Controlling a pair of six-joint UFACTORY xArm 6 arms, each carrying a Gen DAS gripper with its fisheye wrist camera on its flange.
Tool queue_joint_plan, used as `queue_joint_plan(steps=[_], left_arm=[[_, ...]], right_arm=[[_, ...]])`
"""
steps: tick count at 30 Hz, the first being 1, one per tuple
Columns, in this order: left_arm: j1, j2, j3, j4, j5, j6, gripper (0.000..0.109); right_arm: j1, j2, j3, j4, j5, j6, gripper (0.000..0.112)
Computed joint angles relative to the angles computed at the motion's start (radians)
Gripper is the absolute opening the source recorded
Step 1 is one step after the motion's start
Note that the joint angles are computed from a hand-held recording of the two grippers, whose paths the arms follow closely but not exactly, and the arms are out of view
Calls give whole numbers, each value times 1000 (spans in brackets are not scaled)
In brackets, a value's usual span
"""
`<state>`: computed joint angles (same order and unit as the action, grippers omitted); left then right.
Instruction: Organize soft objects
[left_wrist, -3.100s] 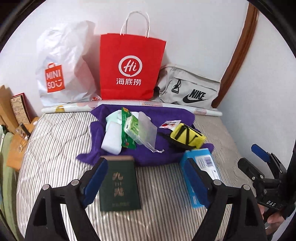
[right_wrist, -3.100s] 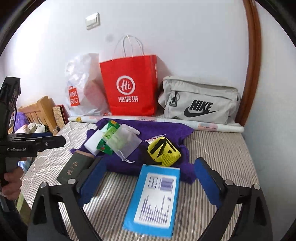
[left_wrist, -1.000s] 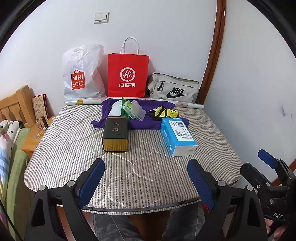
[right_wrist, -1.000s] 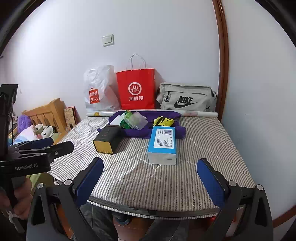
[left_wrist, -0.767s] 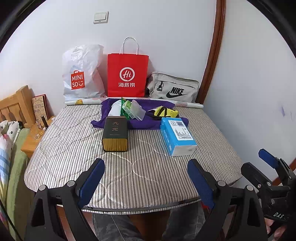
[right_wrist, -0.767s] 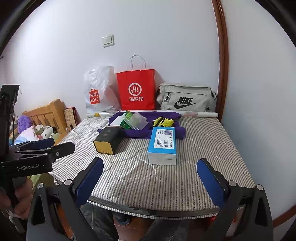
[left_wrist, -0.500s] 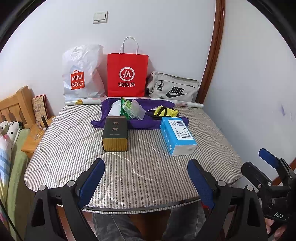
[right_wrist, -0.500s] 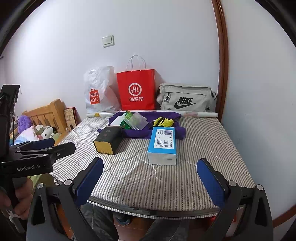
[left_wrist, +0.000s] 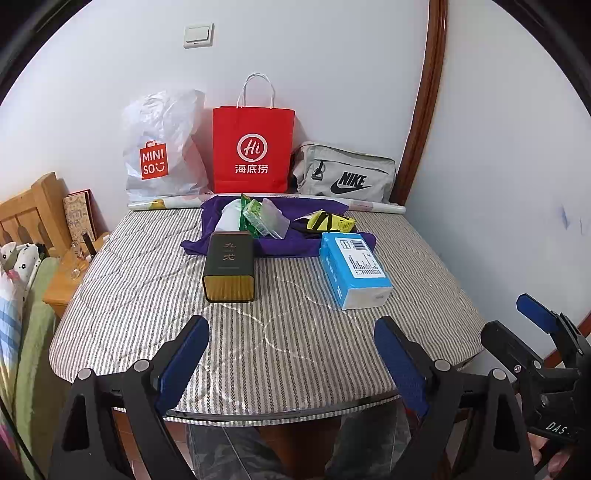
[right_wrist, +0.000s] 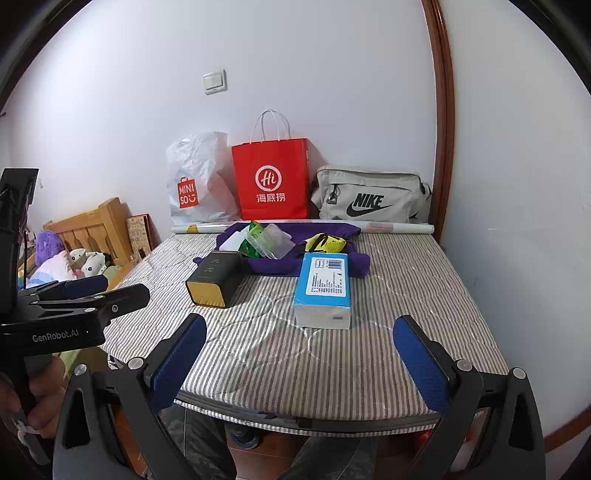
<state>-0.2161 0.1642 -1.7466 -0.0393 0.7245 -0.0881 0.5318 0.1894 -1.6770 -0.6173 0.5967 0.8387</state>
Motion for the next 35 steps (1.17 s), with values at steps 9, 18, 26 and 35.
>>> queue_joint_plan(steps=[9, 18, 26, 35], left_arm=[[0, 0, 0, 2, 0, 0, 91], [-1, 0, 1, 3, 0, 0, 91], [3, -5, 3, -2, 0, 10, 91], [2, -7, 7, 1, -6, 13, 91]], right_arm=[[3, -6, 3, -5, 3, 10, 100], [4, -6, 2, -10, 3, 15, 100], [6, -10, 8, -22, 6, 25, 100], [6, -11, 9, -25, 6, 25, 100]])
